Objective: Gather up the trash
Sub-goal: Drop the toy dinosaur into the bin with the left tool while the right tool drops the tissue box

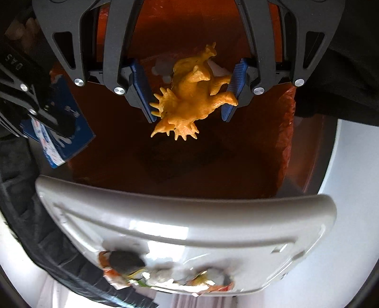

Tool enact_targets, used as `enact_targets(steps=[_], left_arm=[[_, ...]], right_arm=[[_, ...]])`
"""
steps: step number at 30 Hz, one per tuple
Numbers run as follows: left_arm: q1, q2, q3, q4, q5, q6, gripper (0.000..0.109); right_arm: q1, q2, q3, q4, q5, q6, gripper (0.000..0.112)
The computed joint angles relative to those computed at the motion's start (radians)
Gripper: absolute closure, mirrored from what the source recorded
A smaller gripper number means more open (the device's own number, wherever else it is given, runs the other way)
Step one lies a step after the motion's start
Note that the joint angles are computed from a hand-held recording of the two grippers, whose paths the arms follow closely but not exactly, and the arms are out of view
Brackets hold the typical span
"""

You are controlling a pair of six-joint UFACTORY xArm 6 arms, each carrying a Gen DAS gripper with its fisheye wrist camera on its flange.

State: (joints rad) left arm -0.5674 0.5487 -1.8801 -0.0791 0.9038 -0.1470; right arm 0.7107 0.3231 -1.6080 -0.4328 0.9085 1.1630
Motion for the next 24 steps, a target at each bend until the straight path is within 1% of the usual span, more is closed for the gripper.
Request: enact_targets(steps=[5, 11, 14, 16, 17, 18, 20, 24], left_arm=[[0.004, 0.028, -0.033, 0.046, 0.025, -0.045, 0.053], [-0.002, 0.023, -0.019, 0.114, 0.001, -0.084, 0.053], [-0.007, 0.037, -0.041, 0.122, 0.001, -0.084, 0.052], [-0.007, 0.033, -0.039, 0.116, 0.0, -0.086, 0.042], [-0.008, 0.029, -0.035, 0.125, -0.003, -0.094, 0.032], [-0.009, 0.02, -0.022, 0.144, -0.022, -0.109, 0.028], [-0.011, 0.01, -0.009, 0.16, -0.042, -0.115, 0.028], [-0.014, 0.013, -0.013, 0.162, -0.041, -0.11, 0.028]], right_arm=[[-0.002, 0.002, 0.01, 0.013, 0.0, 0.007, 0.059], [-0.005, -0.001, 0.013, 0.016, -0.001, 0.013, 0.059], [-0.007, -0.003, 0.015, 0.018, -0.003, 0.014, 0.058], [-0.008, 0.006, -0.001, 0.025, 0.025, 0.013, 0.041], [-0.005, 0.005, -0.006, 0.008, 0.048, 0.032, 0.036], [-0.006, -0.006, 0.007, -0.003, 0.04, 0.05, 0.036], [-0.011, -0.025, 0.032, -0.01, 0.022, 0.078, 0.036], [-0.025, -0.05, 0.066, -0.015, -0.009, 0.114, 0.036]])
